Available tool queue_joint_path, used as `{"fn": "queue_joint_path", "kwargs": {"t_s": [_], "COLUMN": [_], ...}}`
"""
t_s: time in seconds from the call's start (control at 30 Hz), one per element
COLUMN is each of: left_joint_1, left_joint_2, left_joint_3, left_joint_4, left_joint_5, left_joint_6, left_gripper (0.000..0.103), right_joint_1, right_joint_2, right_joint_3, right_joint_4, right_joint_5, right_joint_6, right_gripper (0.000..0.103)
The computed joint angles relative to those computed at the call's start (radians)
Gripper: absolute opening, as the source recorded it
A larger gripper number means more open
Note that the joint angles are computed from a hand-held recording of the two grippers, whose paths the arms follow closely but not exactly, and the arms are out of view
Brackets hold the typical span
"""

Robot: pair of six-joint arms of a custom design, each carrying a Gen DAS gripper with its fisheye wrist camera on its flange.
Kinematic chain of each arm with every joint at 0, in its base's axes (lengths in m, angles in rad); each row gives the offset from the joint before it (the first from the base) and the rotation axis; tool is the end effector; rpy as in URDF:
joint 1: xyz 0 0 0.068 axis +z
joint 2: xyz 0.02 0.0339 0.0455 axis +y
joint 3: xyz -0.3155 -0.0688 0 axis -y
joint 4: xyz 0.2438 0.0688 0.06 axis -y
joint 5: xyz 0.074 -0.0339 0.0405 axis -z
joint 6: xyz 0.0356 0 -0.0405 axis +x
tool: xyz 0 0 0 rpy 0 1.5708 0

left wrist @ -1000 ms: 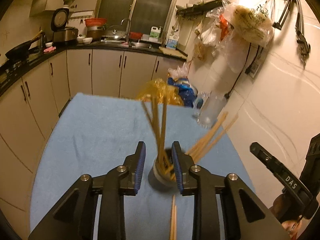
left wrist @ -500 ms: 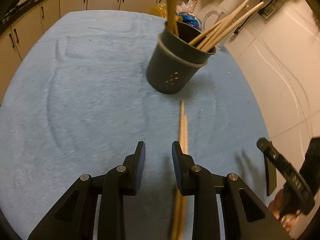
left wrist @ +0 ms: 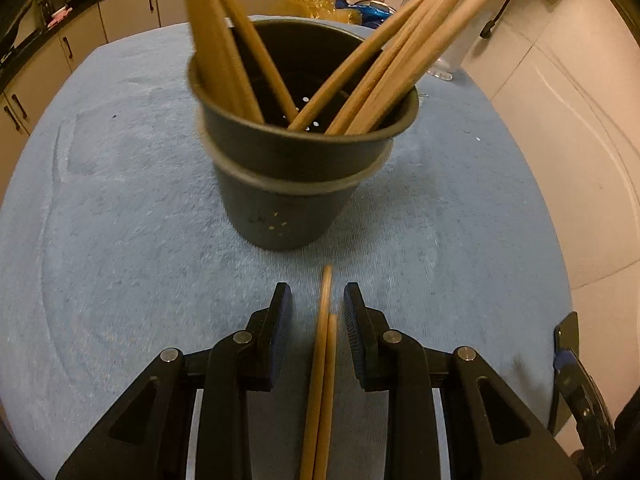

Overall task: Organize utensils
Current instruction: 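Move the left tool back to the towel and grasp a chopstick while the right tool grasps one too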

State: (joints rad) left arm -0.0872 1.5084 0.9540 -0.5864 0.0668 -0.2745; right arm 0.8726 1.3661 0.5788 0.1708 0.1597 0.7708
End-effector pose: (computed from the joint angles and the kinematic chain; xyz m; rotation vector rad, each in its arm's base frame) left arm 0.2836 -0.0272 0.2515 -0.2349 2.7137 -0.1965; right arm 0.1711 0.1951 0.2289 -0.0218 2.2806 0.7385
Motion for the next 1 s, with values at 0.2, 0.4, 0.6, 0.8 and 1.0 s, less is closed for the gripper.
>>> {"fn": "queue_joint_path", "kwargs": {"t_s": [0.2,0.4,0.6,0.8,1.0], "left_joint_1": [-0.041,0.080,0.277,0.390,0.465], "left_joint_2": [0.006,-0.147,-0.242,-0.297,-0.279], "left_joint_3": [-0.030,-0.168,-0.250,-0.298,-0.318], "left_joint_4": [0.035,0.050,0.034,0.008,0.020], "left_joint_5": [-0.069,-0.019,0.106,0.214,0.273], "left_joint_6": [0.000,0.053,0.138,0.222,0.278], "left_gripper": [0.020,0.020,0.020,0.020,0.019], "right_joint_1": [-0.016,0.016,0.079,0.124,0.160], "right_joint_2": [0.012,0.079,0.213,0.357,0.470], "right_joint_3": [0.004,0.086,0.230,0.386,0.565], "right_joint_4": [-0.003,-0.048,-0.131,-0.251,-0.416], "right_joint_5": [-0.022,-0.053,-0.099,-0.141,-0.091], "right_joint_6": [0.002,-0.016,-0.018,0.013,-0.005], "right_gripper": [0.028,0.028,0.028,0.028,0.028]}}
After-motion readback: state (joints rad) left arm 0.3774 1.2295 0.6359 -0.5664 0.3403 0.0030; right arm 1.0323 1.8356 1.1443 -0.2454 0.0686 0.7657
